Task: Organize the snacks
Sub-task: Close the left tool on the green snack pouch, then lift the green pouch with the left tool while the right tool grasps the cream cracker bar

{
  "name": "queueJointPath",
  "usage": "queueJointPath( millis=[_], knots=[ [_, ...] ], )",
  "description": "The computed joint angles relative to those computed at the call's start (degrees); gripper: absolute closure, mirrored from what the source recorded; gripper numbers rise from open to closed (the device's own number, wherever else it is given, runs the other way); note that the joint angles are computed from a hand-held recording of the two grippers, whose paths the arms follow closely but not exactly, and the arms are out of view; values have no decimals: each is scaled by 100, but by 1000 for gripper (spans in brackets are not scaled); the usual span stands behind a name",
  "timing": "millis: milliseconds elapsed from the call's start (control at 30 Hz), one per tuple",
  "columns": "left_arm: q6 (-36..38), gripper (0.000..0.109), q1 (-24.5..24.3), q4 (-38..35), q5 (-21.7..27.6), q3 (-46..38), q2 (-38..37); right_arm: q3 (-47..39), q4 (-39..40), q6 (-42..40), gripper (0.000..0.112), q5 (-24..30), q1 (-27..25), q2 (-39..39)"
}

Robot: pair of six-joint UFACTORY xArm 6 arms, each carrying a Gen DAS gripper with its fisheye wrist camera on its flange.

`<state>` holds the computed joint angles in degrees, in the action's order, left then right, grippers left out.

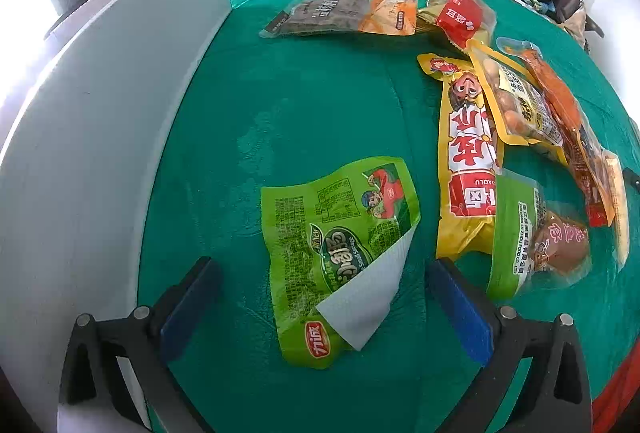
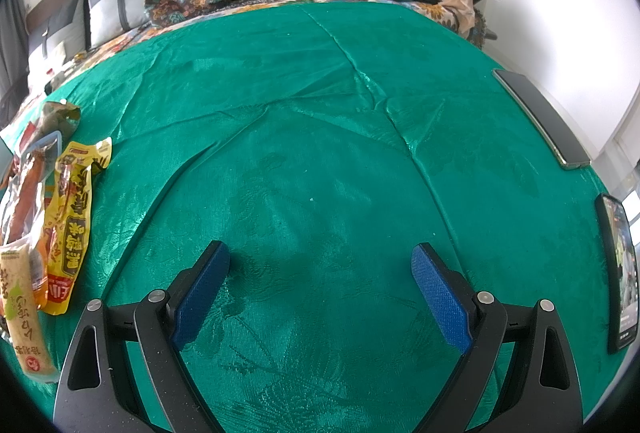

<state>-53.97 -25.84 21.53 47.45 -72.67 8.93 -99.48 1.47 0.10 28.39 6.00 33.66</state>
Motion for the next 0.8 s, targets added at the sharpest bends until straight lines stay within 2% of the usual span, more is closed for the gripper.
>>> queueJointPath(
  millis=[300, 367, 400, 567, 600, 667, 700, 767, 800],
  knots=[
    [86, 6, 34, -38, -11, -91, 91, -4, 2, -2, 18, 1, 0, 3],
    [-9, 18, 20, 64, -70, -56, 48, -4, 7, -6, 18, 0, -1, 3],
    [-123, 49, -3, 248, -181, 29, -54, -4, 7, -6, 18, 0, -1, 3],
    [-83, 54, -48, 170, -208, 198, -230, 15, 88, -56, 18, -31, -1, -4],
    [-138, 54, -60, 168, -261, 300, -314, -28, 230, -279, 18, 72, -7, -1],
    [-381, 55, -84, 181, -503, 630, -565, -321, 672, -804, 21, 730, -38, 27],
    [-500, 55, -100, 199, -626, 775, -672, -404, 1153, -1047, 22, 1185, -62, -75],
    [-699, 55, -148, 248, -839, 995, -834, -283, 2197, -1612, 22, 1704, -87, -383],
    [-780, 55, -175, 279, -919, 1055, -875, -304, 2672, -1943, 22, 2194, -38, -529]
  ],
)
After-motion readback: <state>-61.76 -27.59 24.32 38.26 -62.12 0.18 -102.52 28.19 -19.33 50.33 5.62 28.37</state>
